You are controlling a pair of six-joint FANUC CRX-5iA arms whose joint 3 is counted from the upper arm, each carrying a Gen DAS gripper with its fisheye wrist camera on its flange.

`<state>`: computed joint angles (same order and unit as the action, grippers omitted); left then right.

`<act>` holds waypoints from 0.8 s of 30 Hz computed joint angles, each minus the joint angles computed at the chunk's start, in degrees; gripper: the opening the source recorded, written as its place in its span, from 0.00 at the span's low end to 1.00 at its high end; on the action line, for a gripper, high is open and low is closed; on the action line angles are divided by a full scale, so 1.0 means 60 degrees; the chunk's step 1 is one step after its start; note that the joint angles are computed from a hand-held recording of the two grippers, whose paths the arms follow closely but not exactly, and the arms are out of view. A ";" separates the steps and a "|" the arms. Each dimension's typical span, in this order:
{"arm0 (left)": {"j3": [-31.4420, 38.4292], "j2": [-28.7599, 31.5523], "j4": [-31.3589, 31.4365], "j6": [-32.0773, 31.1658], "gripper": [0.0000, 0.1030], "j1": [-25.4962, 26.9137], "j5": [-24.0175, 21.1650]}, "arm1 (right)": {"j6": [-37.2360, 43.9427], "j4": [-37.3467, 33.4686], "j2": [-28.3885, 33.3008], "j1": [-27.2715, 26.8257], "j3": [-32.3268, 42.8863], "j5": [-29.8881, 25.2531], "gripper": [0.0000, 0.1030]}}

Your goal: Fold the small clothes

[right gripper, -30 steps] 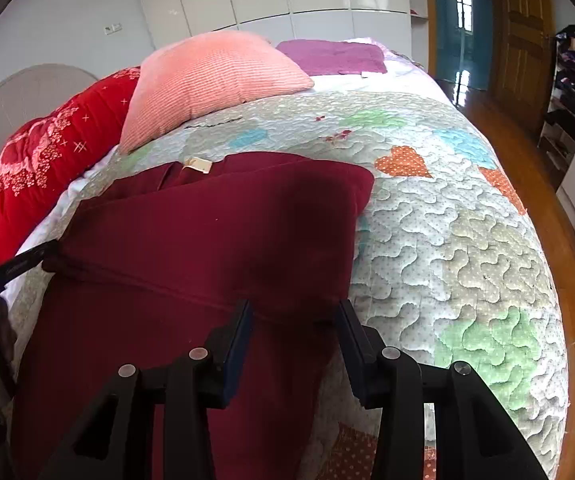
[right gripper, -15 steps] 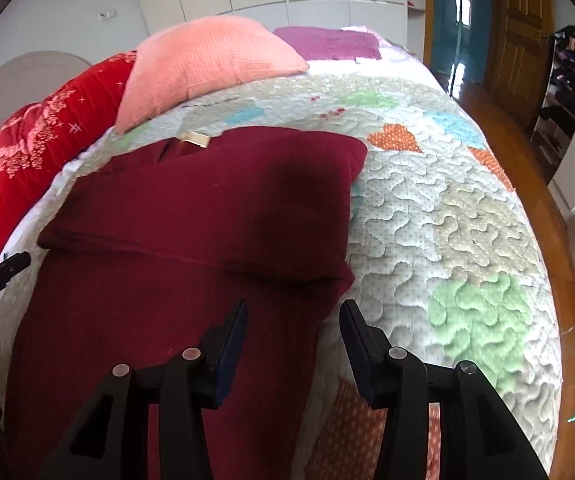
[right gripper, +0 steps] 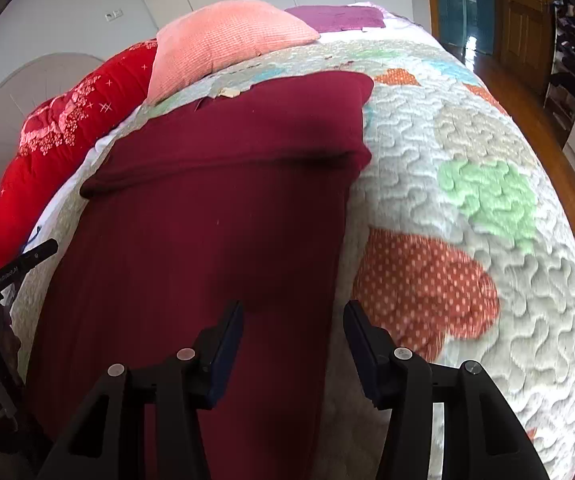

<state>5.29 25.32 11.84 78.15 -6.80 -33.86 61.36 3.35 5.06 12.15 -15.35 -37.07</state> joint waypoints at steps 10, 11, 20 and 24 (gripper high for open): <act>-0.1437 -0.0970 -0.0116 -0.0634 0.55 0.0503 -0.0350 | 0.0864 -0.1122 -0.1075 -0.0135 -0.0861 -0.0162 0.55; -0.1500 -0.1016 -0.0165 -0.0588 0.55 0.0514 -0.0353 | 0.0958 -0.1227 -0.1190 -0.0160 -0.0943 -0.0162 0.55; -0.2174 -0.1337 0.0229 -0.0897 0.55 0.0541 -0.0343 | 0.1601 -0.1587 -0.1704 -0.0141 -0.1238 -0.0500 0.58; -0.2342 -0.1445 0.0275 -0.0850 0.55 0.0552 -0.0281 | 0.1590 -0.1843 -0.1987 -0.0218 -0.1470 -0.0389 0.59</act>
